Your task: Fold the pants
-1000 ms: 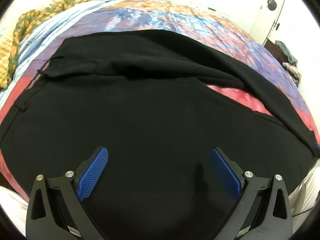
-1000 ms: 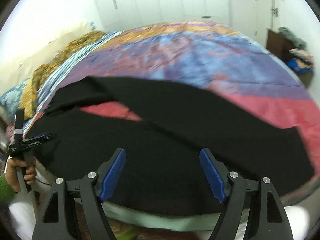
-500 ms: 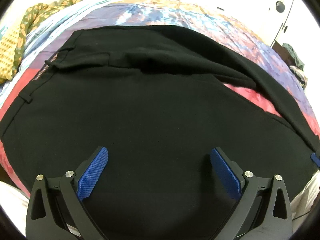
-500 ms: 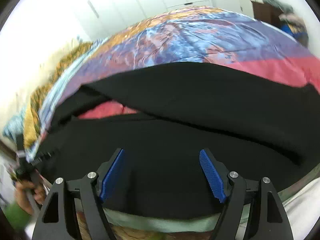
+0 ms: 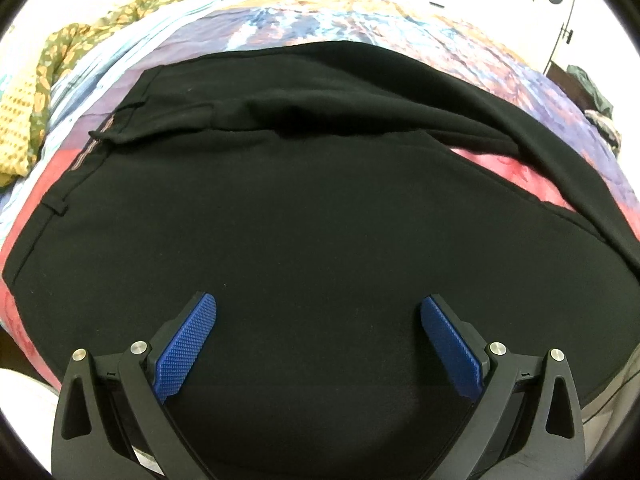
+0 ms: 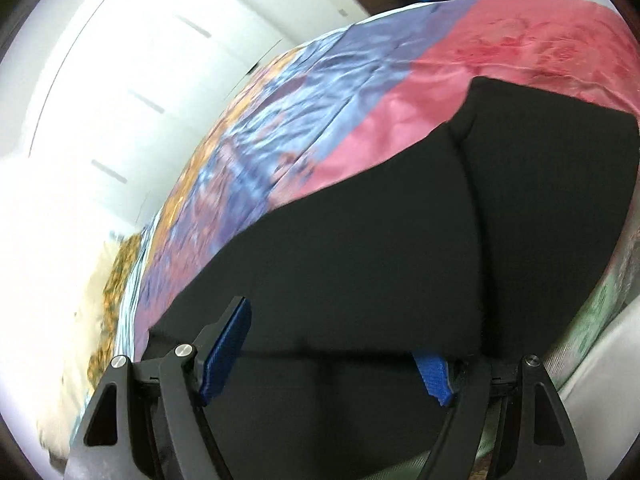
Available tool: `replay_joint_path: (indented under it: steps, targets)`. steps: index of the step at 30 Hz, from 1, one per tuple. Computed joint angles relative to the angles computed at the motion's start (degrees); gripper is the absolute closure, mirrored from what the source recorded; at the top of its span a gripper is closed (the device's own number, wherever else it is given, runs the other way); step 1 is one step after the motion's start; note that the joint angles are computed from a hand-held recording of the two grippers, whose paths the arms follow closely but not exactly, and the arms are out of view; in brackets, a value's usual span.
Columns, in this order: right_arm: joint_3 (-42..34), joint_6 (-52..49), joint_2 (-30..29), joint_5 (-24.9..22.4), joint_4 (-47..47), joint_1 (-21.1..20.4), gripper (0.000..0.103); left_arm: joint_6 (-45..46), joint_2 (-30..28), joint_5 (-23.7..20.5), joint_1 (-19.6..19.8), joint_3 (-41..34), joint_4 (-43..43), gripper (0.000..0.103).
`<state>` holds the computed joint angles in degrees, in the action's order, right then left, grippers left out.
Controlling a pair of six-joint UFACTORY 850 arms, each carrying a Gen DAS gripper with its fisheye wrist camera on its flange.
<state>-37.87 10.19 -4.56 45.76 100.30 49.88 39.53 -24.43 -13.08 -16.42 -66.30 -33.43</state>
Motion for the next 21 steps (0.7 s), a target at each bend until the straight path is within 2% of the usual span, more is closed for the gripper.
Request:
replay_joint_path:
  steps: [1,2,3,4,7,9,12,13,15,18,20,21]
  targets:
    - [-0.5,-2.4,-0.1,-0.5,2.2,-0.8,0.039,-0.9,0.0,-0.6,0.0,-0.3,0.8,0.001]
    - [-1.0,-5.6,-0.2,-1.1,5.3,-1.6,0.067,-0.8,0.0,-1.9,0.0,-0.8,0.9,0.001]
    - [-1.5,-9.1,-0.2,-1.8,8.7,-2.4,0.088,1.3,0.0,-4.0,0.2,-1.5,-0.9,0.001]
    - [-1.5,-10.3,0.3,-2.2,9.8,-3.0,0.098,4.3,-0.1,-6.6,0.6,-2.6,-3.9,0.001]
    - [-2.6,-16.1,3.7,1.3,7.0,-2.3,0.098,10.5,-1.6,-14.6,2.2,-8.2,-13.6,0.001]
    - [-4.2,-23.1,5.9,4.3,5.8,-1.0,0.098,9.1,-5.9,-21.0,3.0,-16.8,-16.9,0.001]
    - [-7.7,-34.1,8.7,7.9,2.7,2.0,0.098,1.1,-15.0,-28.8,3.3,-31.6,-18.1,0.001]
    - [-8.8,-37.5,9.2,8.8,2.3,3.0,0.098,-3.1,-18.8,-31.6,3.2,-37.6,-16.7,0.001]
    - [-11.6,-43.6,9.1,10.7,1.5,5.5,0.098,-12.5,-26.3,-34.2,2.5,-49.0,-12.5,0.001]
    - [-13.3,-47.7,9.4,12.3,0.2,8.8,0.099,-23.5,-36.2,-40.9,2.0,-64.7,-6.5,0.002]
    - [-12.8,-47.6,10.5,13.3,-0.7,11.2,0.099,-27.8,-41.1,-44.3,1.8,-72.3,-4.1,0.008]
    - [-12.4,-47.3,11.1,13.8,-1.4,12.3,0.099,-29.0,-43.2,-46.0,1.7,-75.6,-3.7,0.031]
